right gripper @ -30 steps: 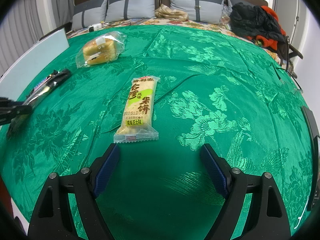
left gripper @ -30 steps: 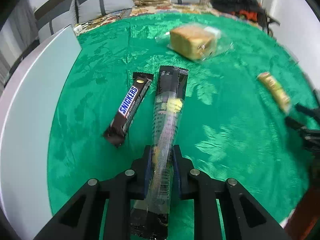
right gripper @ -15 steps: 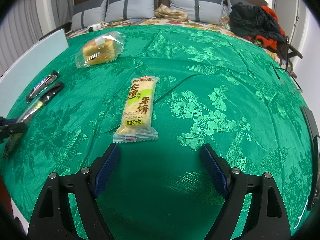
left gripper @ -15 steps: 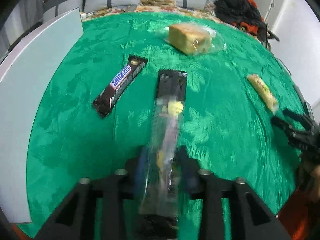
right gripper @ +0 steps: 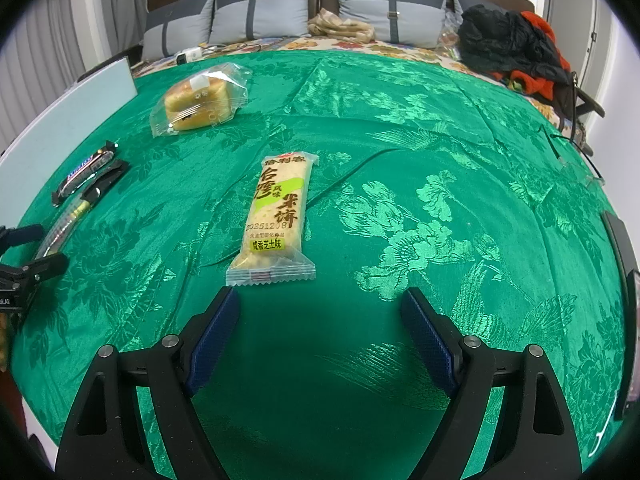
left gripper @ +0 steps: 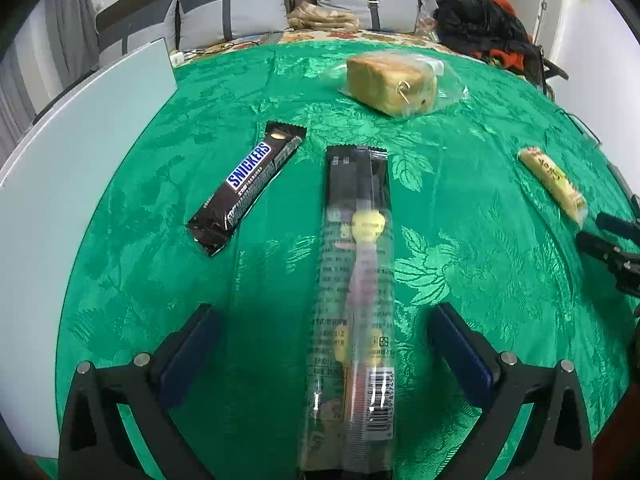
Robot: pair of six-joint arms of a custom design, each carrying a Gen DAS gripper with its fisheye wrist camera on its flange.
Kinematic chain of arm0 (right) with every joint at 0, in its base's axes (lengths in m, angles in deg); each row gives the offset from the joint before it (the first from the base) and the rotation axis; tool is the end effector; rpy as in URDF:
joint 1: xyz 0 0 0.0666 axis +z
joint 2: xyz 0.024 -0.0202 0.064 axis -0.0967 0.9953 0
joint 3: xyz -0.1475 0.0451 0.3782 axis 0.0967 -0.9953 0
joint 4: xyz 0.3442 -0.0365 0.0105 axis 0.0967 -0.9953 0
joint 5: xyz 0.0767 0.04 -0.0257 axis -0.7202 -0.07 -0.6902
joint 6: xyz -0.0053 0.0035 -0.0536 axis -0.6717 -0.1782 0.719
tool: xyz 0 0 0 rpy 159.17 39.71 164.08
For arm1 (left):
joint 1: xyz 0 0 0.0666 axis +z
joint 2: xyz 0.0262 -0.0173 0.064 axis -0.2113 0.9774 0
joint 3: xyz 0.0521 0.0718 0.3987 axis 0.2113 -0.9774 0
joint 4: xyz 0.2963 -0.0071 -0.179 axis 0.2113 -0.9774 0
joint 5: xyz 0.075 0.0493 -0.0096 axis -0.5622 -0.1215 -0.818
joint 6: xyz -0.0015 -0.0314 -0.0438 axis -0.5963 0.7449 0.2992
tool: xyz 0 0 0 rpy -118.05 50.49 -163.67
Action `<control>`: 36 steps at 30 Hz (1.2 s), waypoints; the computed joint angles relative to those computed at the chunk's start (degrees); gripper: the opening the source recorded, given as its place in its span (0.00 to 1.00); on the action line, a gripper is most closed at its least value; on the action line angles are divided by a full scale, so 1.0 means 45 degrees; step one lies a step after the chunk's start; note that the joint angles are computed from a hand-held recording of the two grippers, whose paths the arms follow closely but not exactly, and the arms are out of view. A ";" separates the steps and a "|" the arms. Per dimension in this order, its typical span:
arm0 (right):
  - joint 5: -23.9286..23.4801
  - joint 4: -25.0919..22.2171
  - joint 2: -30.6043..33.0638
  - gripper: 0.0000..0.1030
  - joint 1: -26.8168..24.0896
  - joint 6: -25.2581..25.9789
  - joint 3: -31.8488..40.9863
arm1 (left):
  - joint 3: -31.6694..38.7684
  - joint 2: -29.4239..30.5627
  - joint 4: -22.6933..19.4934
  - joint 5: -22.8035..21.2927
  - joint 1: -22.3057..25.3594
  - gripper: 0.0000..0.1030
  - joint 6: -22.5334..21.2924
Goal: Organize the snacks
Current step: 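Lift the clear stick pack with the left tool and hold it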
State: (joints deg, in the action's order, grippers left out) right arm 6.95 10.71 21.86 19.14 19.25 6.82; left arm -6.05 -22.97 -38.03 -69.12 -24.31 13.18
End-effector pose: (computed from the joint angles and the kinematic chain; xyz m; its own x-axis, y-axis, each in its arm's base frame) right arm 0.3910 0.1788 0.3719 -0.6820 -0.3671 -0.6326 -0.4464 0.8940 -0.0375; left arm 0.3096 -0.0603 0.3454 -0.8056 -0.1419 -0.5753 -0.1521 0.9879 -0.0307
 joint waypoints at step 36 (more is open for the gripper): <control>0.0013 0.0008 0.0018 0.84 0.0018 -0.0024 0.0008 | -0.0209 -0.0104 0.0294 -0.0163 -0.0114 1.00 0.0046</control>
State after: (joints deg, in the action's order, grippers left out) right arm 7.01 10.74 21.94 19.22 19.15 6.86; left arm -6.99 -23.44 -36.71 -69.85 -24.82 13.39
